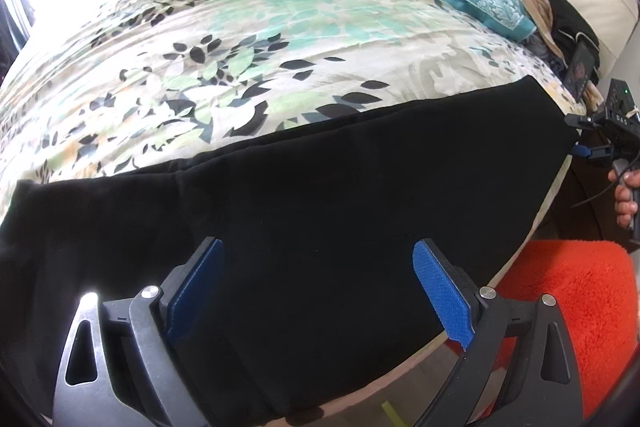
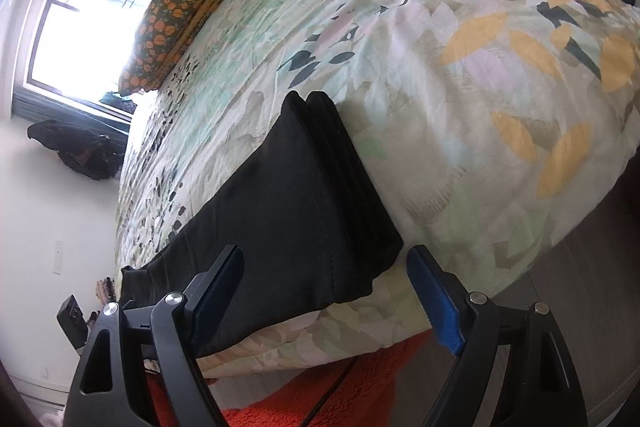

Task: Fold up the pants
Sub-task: 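Grasp the trouser leg hem with the right gripper and lift it, then lay the held leg over the other leg and open the right gripper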

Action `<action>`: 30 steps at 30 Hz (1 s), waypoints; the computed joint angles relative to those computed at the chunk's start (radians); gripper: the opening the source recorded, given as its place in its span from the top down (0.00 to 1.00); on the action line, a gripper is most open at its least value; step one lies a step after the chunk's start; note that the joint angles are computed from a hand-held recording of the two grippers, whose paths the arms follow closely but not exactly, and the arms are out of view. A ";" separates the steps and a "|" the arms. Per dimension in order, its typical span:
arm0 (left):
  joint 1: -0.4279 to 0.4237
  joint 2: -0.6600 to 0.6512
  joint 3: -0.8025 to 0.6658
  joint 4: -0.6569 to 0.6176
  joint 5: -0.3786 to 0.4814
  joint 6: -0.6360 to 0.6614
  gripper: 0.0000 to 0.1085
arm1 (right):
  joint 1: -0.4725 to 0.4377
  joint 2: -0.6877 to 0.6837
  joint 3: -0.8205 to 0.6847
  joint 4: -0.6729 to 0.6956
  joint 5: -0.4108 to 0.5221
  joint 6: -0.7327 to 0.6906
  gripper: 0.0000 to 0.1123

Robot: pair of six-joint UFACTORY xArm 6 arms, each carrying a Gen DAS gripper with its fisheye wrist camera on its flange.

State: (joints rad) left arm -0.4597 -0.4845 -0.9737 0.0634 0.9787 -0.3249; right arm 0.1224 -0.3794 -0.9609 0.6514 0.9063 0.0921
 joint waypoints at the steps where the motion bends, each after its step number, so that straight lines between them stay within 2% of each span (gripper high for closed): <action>1: 0.003 0.005 -0.001 0.000 0.006 -0.004 0.11 | 0.001 0.003 0.011 0.038 -0.011 -0.004 0.31; 3: -0.001 0.010 -0.001 0.007 0.006 -0.011 0.11 | 0.002 0.004 0.026 0.063 -0.038 0.004 0.43; 5: -0.011 0.013 -0.002 0.011 0.002 -0.007 0.11 | -0.008 -0.004 0.044 0.082 -0.057 0.007 0.77; 6: -0.019 0.018 -0.004 0.015 0.000 -0.006 0.11 | -0.018 -0.012 0.057 0.122 -0.064 -0.011 0.79; 7: -0.028 0.022 -0.005 0.021 -0.002 -0.007 0.11 | -0.026 -0.022 0.070 0.153 -0.066 -0.028 0.85; 9: -0.046 0.040 -0.003 0.005 -0.003 0.012 0.11 | -0.018 -0.039 0.078 0.168 -0.077 -0.047 0.85; 10: -0.054 0.068 -0.014 -0.017 0.023 0.046 0.11 | -0.008 -0.050 0.079 0.186 -0.093 -0.052 0.85; 11: -0.065 0.104 -0.026 -0.009 0.059 0.065 0.11 | 0.000 -0.063 0.083 0.217 -0.109 -0.064 0.85; 12: -0.078 0.110 -0.021 0.031 0.053 0.057 0.10 | 0.014 -0.076 0.083 0.248 -0.124 -0.068 0.85; 13: -0.078 0.097 -0.008 0.044 0.026 0.046 0.10 | 0.031 -0.089 0.082 0.281 -0.140 -0.078 0.85; 14: -0.065 0.099 -0.022 0.025 0.041 0.035 0.10 | 0.055 -0.100 0.077 0.308 -0.156 -0.085 0.86; 15: -0.042 0.095 -0.034 -0.013 0.058 0.028 0.15 | 0.090 -0.101 0.061 0.320 -0.174 -0.084 0.86; 16: -0.004 0.079 -0.039 -0.068 0.062 0.027 0.20 | 0.129 -0.103 0.045 0.329 -0.190 -0.082 0.86; 19: 0.137 -0.001 -0.027 -0.171 0.060 0.029 0.19 | 0.288 -0.076 -0.016 0.356 -0.266 -0.078 0.86; 22: 0.328 -0.093 -0.012 -0.243 0.101 0.080 0.18 | 0.486 0.018 -0.101 0.370 -0.380 -0.058 0.85; 24: 0.469 -0.157 0.002 -0.287 0.138 0.132 0.17 | 0.617 0.122 -0.180 0.361 -0.465 -0.033 0.85; 26: 0.622 -0.229 0.026 -0.325 0.179 0.197 0.16 | 0.726 0.252 -0.280 0.278 -0.524 0.028 0.85; 30: 0.925 -0.348 0.091 -0.406 0.265 0.358 0.15 | 0.883 0.540 -0.524 0.141 -0.562 0.189 0.85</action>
State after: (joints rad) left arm 0.4656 -0.8322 -0.8829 -0.3428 1.2434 0.0329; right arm 1.0058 0.1607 -1.4853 0.7928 0.3443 0.2810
